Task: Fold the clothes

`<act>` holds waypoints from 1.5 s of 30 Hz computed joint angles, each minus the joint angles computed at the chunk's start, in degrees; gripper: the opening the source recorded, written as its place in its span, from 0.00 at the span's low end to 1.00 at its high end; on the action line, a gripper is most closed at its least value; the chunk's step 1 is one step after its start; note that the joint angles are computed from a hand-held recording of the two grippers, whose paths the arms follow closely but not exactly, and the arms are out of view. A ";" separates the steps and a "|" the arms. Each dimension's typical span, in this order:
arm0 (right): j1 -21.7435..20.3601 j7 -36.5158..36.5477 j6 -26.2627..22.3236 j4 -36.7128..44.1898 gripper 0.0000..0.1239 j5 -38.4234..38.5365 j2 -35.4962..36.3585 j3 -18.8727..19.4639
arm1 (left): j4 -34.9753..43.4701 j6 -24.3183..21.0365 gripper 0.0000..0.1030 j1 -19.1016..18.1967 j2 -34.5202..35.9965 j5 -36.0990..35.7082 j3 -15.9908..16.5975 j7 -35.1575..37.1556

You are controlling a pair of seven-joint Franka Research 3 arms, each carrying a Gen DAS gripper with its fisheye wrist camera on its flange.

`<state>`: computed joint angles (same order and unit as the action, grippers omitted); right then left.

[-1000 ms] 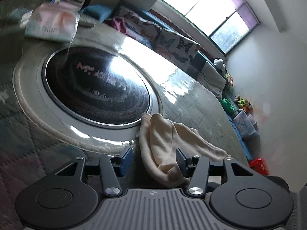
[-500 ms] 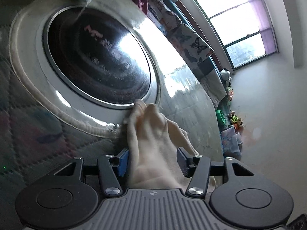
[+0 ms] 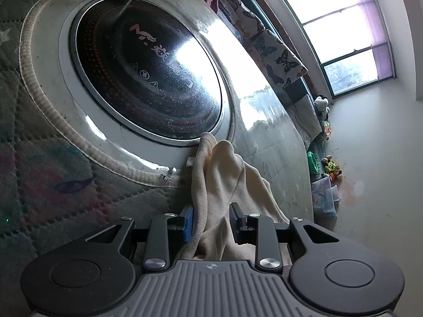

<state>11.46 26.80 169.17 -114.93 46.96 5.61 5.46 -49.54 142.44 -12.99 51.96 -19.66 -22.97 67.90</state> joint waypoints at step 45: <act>-8.34 39.09 12.08 -8.27 0.34 -7.92 -2.31 -7.36 | -12.63 6.59 0.15 2.76 -5.99 -4.33 -2.73 5.83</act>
<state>3.11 65.89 181.25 -123.20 39.04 3.29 -1.90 -62.16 149.03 -10.23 45.97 -23.98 -25.70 73.73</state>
